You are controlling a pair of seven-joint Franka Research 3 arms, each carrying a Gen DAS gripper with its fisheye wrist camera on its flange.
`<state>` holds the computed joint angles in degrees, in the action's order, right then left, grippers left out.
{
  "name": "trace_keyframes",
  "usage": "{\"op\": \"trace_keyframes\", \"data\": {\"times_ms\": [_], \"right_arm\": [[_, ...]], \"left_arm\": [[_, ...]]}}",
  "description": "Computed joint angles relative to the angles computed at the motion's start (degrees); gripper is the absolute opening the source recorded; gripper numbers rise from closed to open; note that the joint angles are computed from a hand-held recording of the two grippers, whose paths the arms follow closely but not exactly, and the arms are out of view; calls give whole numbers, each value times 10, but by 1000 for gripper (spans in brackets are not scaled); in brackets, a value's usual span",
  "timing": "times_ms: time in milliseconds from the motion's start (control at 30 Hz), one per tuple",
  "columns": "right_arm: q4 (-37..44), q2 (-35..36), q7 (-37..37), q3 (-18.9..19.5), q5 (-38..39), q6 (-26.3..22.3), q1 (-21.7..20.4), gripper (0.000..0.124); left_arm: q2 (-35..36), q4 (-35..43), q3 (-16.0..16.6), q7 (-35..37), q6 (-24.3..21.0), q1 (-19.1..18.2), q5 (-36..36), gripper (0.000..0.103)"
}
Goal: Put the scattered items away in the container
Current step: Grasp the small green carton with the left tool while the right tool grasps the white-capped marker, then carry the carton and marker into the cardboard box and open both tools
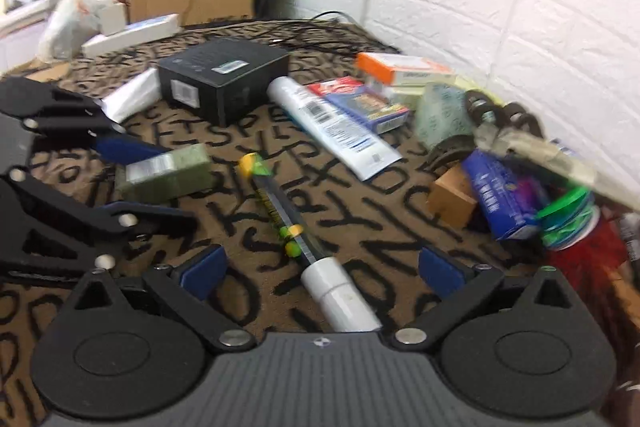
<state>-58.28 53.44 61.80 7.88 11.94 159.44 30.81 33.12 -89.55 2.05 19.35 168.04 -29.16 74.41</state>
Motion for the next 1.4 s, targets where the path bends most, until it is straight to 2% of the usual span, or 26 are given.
{"op": "trace_keyframes", "data": {"times_ms": [67, 167, 300, 333, 433, 500, 533, 567, 600, 633, 667, 700, 733, 800, 833, 867, 1000, 1033, 1067, 1100, 1133, 1167, 1200, 1233, 1367, 1400], "right_arm": [[18, 6, -1, 16, 15, -34, -11, 102], [-11, -16, 18, 6, 20, -31, -5, 89], [-76, -60, 36, -14, -2, -5, 18, 34], [-85, -65, 41, -19, -10, -1, 24, 27], [-101, -70, 72, -30, -21, 22, 36, 24], [-118, -73, 111, -48, -24, 57, 51, 27], [-125, -73, 110, -79, 12, 71, 76, 35], [-132, -73, 130, -94, 11, 86, 90, 46], [-141, -73, 190, -130, -31, 104, 115, 63], [-150, -69, 291, -180, -104, 123, 145, 87], [-148, -63, 379, -229, -145, 118, 173, 97], [-143, -60, 427, -257, -147, 96, 189, 103], [-150, -64, 435, -265, -133, 94, 196, 103], [-183, -82, 339, -222, -103, 145, 170, 103], [-190, -86, 315, -210, -115, 154, 162, 103], [-183, -86, 314, -210, -134, 135, 160, 103], [-169, -87, 234, -116, -144, 125, 90, 101], [-168, -86, 201, -81, -138, 129, 65, 83], [-168, -84, 164, -39, -126, 131, 37, 71], [-166, -82, 134, 0, -110, 130, 12, 45], [-160, -78, 102, 29, -88, 122, -6, 28], [-156, -77, 94, 39, -85, 116, -12, 26], [-152, -78, 96, 28, -80, 111, -4, 20], [-148, -77, 97, 22, -70, 103, 0, 17], [-166, -96, 108, -7, -43, 102, 21, 16], [-179, -104, 111, -14, -41, 109, 26, 16]], "left_arm": [[3, 1, -4, 1, 10, 6, -11, 34], [4, 2, 0, 21, 25, 7, -13, 29], [0, -3, 9, 26, 29, 5, -7, 34], [0, -4, 11, 21, 32, 5, -4, 37], [-1, -5, 14, 15, 30, 1, 0, 39], [-1, -3, 15, 10, 28, 0, 7, 39], [0, -1, 17, 6, 26, -2, 12, 41], [1, 0, 20, -4, 22, -5, 22, 42], [-1, 0, 20, -12, 13, -6, 24, 43], [-2, -1, 14, -9, 9, 0, 16, 45], [-3, -3, 11, -12, 8, 3, 14, 47], [-6, -7, 6, -11, 8, 8, 6, 50], [-9, -11, -3, -1, 7, 16, -13, 53], [-11, -15, -10, 11, 7, 19, -34, 54], [-13, -16, -6, 11, 3, 13, -32, 54], [-15, -18, -3, 9, -2, 7, -27, 54], [-22, -27, 1, -17, -7, -3, -7, 54], [-22, -27, -1, -23, -10, -2, -7, 54], [-21, -26, -5, -22, -11, 2, -10, 54], [-19, -24, -5, -23, -10, 2, -7, 53], [-18, -22, -2, -29, -8, 0, 4, 52], [-16, -21, 0, -36, -1, 0, 14, 43], [-13, -18, -1, -38, 14, 5, 20, 37], [-9, -14, 0, -37, 29, 7, 30, 24], [-1, 1, 9, -57, 47, 2, 81, 23], [-1, 5, 14, -86, 62, 1, 102, 23]]}}
